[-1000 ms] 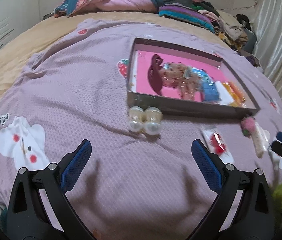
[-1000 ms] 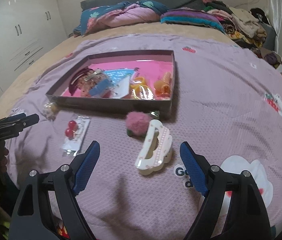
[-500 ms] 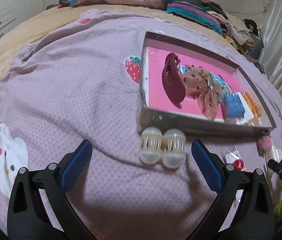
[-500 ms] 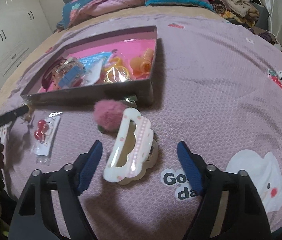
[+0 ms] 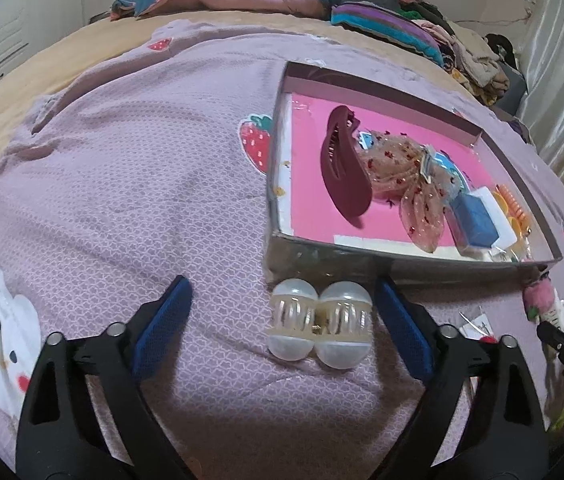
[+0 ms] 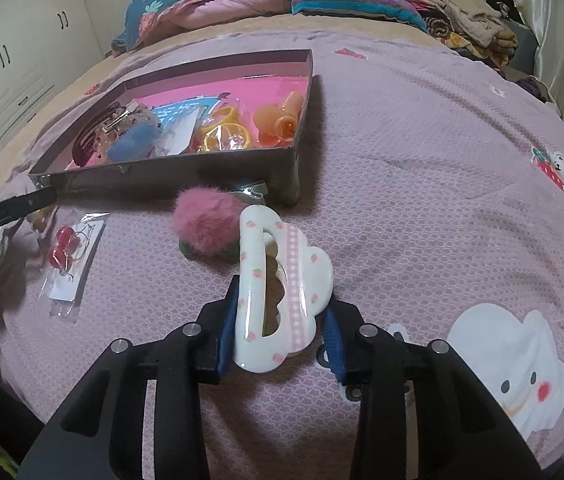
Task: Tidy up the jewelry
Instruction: 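Grasp the white cloud-shaped claw clip with the right tool while the left tool grasps the pearl clips, then lift both held items and carry them over the tray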
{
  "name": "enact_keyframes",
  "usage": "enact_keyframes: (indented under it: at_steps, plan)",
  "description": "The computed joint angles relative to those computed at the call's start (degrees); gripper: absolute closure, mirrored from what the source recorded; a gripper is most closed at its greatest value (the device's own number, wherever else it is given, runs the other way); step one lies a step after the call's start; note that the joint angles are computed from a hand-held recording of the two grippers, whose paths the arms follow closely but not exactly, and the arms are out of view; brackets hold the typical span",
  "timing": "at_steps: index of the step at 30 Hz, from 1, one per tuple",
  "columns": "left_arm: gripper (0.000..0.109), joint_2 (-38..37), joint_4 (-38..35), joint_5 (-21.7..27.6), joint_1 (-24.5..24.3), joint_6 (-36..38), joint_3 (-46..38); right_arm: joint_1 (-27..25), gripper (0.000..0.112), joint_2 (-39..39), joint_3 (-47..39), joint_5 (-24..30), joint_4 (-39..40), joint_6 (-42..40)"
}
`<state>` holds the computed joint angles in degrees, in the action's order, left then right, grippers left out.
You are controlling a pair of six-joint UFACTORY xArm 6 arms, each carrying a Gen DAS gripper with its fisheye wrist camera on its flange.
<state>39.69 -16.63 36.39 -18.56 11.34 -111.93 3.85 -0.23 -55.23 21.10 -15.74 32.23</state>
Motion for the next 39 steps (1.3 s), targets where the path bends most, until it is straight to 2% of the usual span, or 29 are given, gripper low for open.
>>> enact_keyframes:
  at_steps: [4,6,7,24,39]
  plan:
    - [0.046,-0.3,-1.7,0.7,-0.1,1.8,0.3,0.0,0.078,-1.2,1.0,-0.1,0.2,0.2]
    - [0.067,-0.6,-2.2,1.4,-0.2,2.5,0.4,0.0,0.078,-1.7,1.3,-0.1,0.2,0.3]
    - [0.072,-0.7,-1.8,1.3,-0.3,2.6,0.6,-0.1,0.078,-2.1,1.6,-0.1,0.2,0.4]
    - [0.073,-6.1,-8.7,2.1,0.6,6.6,7.3,-0.2,0.078,-6.9,4.7,-0.4,-2.0,3.0]
    - [0.073,-14.8,-8.7,0.2,1.1,7.8,17.0,1.2,0.078,-12.6,7.1,-2.4,-1.9,2.8]
